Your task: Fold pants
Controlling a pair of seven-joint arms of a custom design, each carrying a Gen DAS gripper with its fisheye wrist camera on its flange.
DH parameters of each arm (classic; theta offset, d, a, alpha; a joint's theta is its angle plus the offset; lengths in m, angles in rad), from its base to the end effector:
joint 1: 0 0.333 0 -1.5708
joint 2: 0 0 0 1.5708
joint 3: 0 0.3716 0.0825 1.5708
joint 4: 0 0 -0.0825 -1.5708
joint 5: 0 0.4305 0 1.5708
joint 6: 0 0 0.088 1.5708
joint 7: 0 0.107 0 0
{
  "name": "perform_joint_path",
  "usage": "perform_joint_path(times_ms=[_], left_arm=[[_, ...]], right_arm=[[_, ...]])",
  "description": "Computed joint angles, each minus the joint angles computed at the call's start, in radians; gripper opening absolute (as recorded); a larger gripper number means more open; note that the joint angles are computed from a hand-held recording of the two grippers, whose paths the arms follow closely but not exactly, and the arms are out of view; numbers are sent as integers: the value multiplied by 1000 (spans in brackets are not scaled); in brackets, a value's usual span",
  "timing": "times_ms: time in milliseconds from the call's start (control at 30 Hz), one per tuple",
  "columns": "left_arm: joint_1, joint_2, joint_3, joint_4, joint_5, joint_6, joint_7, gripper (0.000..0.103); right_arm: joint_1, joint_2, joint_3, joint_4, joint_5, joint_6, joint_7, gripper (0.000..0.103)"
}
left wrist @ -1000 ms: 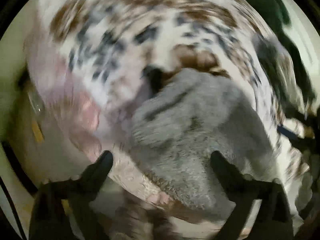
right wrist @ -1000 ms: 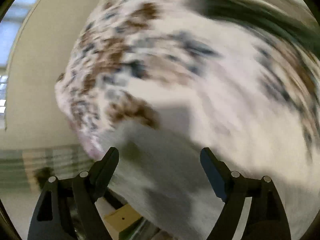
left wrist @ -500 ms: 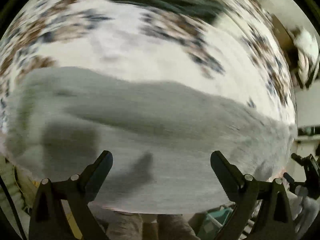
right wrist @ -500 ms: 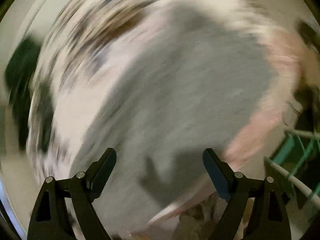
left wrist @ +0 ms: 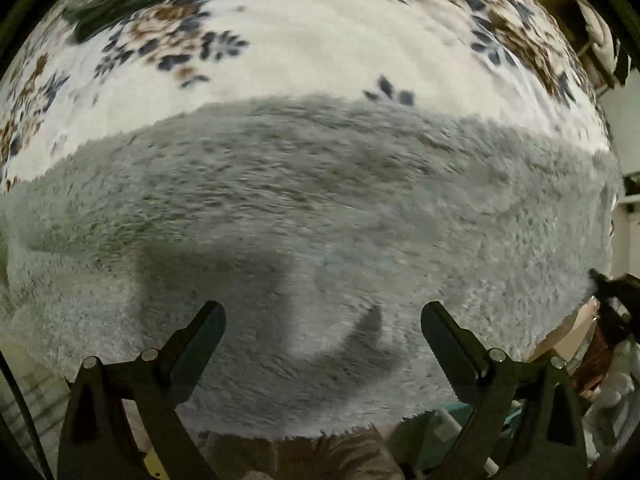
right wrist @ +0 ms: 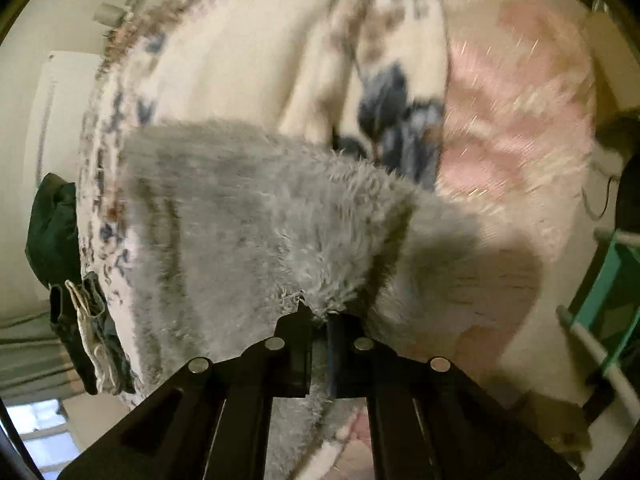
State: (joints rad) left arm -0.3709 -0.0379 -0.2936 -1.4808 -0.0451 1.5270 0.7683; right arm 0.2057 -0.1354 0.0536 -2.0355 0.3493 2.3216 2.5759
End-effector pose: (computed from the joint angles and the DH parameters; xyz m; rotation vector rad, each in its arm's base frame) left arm 0.4525 -0.3664 0.7441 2.3407 -2.0465 0.1308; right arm 0.5684 0.1589 0.5904 -0.8405 2.5317 0.3096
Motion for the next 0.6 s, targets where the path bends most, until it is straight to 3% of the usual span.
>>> perform_joint_path(times_ms=[133,233,300,333,367,433,567,600], left_arm=[[-17,46,-13,57,21,-27,-5,100],[-30,82,-20,90,34,-31,-16,100],[-40,110,-23,112,36,-33,-21,100],[-43,117,-23,117,35,-33,-20,100],[-44,117,-22,116,33,-32,-15,100],[-46,125,-21,119,29,-26,-7,100],[-55,155,-23,136,33,-13,-6,100],[-56,159,-22,139,32,-12,-5,100]], right_arm=[[-11,-85,2,-48,-30,-31,41,5],[19,-62,-38,-79,166,2,-97,11],[16,-45,-54,-92,250,-19,-157,31],[8,-51,-48,-104,243,-7,-153,38],[2,-62,-43,-126,248,28,-156,52],[-4,-74,-40,-160,262,73,-164,70],[27,-76,-60,-228,455,219,-327,98],[30,-73,-57,-230,476,246,-348,98]])
